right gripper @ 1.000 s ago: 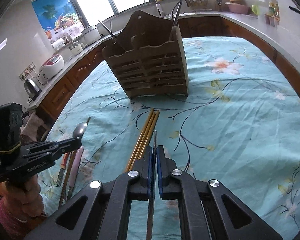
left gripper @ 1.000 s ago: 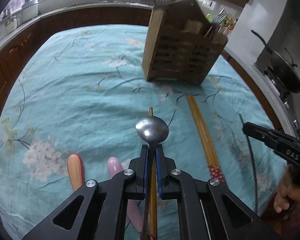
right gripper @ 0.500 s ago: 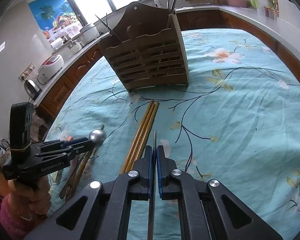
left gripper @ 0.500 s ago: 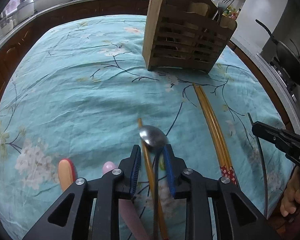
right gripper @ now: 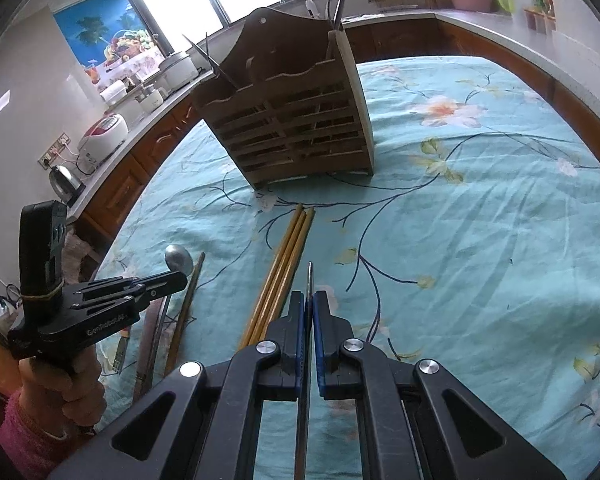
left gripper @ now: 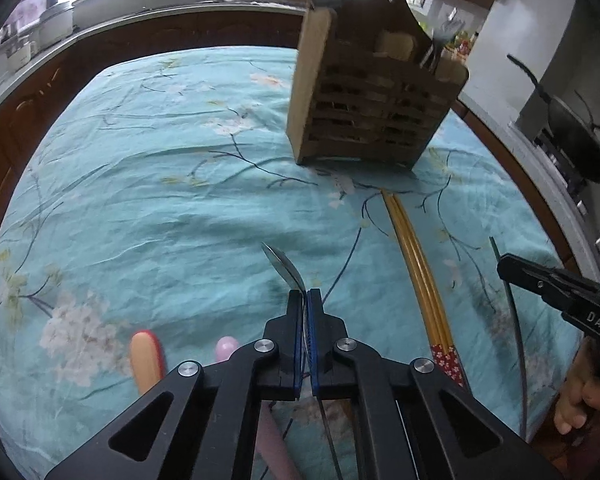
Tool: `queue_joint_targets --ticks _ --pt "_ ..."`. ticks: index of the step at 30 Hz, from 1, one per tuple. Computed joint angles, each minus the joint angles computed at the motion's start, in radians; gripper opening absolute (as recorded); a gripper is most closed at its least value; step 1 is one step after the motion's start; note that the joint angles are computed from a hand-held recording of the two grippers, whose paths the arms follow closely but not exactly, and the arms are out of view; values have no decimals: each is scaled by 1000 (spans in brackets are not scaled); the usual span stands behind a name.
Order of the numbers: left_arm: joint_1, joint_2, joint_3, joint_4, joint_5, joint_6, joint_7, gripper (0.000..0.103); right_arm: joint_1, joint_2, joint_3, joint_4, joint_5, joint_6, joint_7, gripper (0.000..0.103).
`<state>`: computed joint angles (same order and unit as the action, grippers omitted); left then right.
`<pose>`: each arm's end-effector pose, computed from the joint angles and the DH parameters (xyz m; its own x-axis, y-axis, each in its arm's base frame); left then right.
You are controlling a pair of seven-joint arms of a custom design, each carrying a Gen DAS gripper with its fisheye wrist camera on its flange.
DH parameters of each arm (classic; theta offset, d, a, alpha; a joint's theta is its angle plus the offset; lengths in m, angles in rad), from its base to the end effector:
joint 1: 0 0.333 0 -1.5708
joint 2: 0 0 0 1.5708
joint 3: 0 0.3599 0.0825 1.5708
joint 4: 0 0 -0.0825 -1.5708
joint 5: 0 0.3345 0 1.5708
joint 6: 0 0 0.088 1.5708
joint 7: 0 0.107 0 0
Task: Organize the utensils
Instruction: 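Lift the spoon and chopstick and carry both toward the caddy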
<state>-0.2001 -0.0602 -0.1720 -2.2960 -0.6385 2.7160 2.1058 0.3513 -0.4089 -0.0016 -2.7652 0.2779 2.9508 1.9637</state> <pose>0.4712 -0.1625 0.4957 -0.4261 -0.8749 0.2300 -0.8162 0.2622 -0.5149 0.3430 0.1057 0.4767 -0.1877 -0.9041 -0.3839 -0.8376 0.3515 -0.4182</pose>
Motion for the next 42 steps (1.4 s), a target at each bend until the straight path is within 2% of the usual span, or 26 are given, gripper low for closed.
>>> queue_joint_targets --ticks 2,4,10,18,26,42 --pt "3 -16 12 -5 -43 -20 34 1 4 -3 -3 0 3 6 -4 4" --pt "7 -30 11 -20 -23 2 13 1 -3 -3 3 2 -1 6 0 4" --pt "-16 -107 52 -50 -170 23 106 1 -43 -24 34 4 -38 14 36 4" --pt "-70 -220 110 -95 -342 65 231 1 -111 -73 82 20 -125 22 102 4" --pt "-95 -281 139 -108 -410 81 277 0 -203 -124 128 43 -219 40 168 4" --pt "-123 -244 148 -7 -501 140 348 0 -370 -84 184 119 -331 180 231 4"
